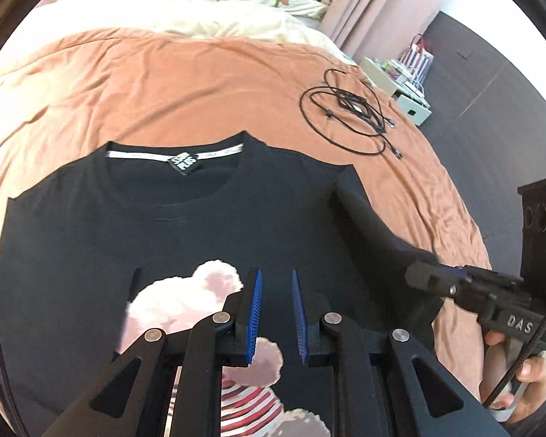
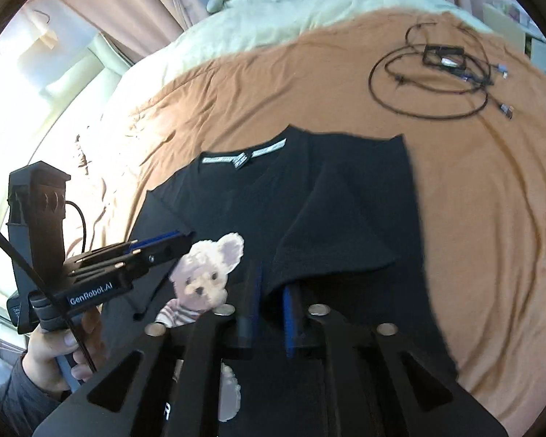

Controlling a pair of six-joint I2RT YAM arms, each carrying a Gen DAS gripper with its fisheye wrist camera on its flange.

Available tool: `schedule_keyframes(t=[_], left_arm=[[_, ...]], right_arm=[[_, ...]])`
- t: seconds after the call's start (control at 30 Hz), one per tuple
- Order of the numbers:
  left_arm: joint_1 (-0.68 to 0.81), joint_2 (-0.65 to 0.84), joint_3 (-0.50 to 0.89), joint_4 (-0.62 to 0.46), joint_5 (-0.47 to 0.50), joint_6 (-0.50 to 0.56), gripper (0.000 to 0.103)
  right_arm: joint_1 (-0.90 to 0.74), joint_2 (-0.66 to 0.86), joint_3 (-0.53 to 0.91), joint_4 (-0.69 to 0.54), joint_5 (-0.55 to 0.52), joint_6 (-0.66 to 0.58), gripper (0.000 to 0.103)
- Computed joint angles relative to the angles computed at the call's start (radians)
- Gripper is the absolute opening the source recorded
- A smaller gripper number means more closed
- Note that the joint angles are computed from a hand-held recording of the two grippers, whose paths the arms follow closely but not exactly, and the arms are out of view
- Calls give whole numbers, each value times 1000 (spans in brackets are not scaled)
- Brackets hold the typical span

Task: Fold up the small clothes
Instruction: 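Grip the second side edge with both grippers and fold it over the body, then open both grippers and lift them off the folded shirt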

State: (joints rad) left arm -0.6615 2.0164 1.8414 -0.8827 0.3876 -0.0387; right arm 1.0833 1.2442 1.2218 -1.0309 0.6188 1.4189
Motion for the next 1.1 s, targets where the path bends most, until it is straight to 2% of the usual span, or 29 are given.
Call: schedule_keyframes(t=[0.03, 0.07, 0.17, 0.27, 0.33, 0.37, 0.43, 0.5, 0.6, 0.67, 0.7, 0.83, 0.97, 1.1], left_arm=[[5, 6, 9, -10, 2, 3, 23], [8, 7, 7, -12, 2, 5, 25], [-4, 23, 8, -3, -2, 6, 37], [-22, 24, -14, 17, 2, 6, 46], [-45, 43, -15, 30, 4, 5, 51], [-61, 54, -18, 40, 4, 3, 52], [-86, 67, -32, 61, 4, 2, 54], [-112, 85, -40, 72, 6, 8, 55], [-160, 110, -49, 78, -30, 40, 64], [-187, 129, -49, 82, -54, 58, 64], [-197, 136, -50, 86, -58, 65, 64], [-242, 148, -61, 122, -170, 89, 64], [-260, 158, -53, 163, -292, 83, 64], [-226, 183, -20, 173, -349, 70, 64]], right_arm=[[9, -6, -1, -1, 16, 4, 60], [20, -19, -9, 1, 37, 10, 74], [57, -70, -40, -34, 90, 60, 74], [119, -65, -39, -211, 140, 221, 73], [131, -65, -69, -306, 121, 320, 73], [131, -73, -93, -318, 106, 340, 70], [123, -99, -163, -306, 67, 354, 62], [115, -113, -214, -286, 35, 356, 59], [91, -92, -260, -270, -26, 343, 54], [72, -80, -285, -236, -53, 327, 40], [56, -83, -302, -220, -66, 318, 37], [56, -55, -307, -198, -53, 301, 36], [95, -47, -320, -208, -48, 341, 35], [162, -70, -356, -219, -26, 408, 35]])
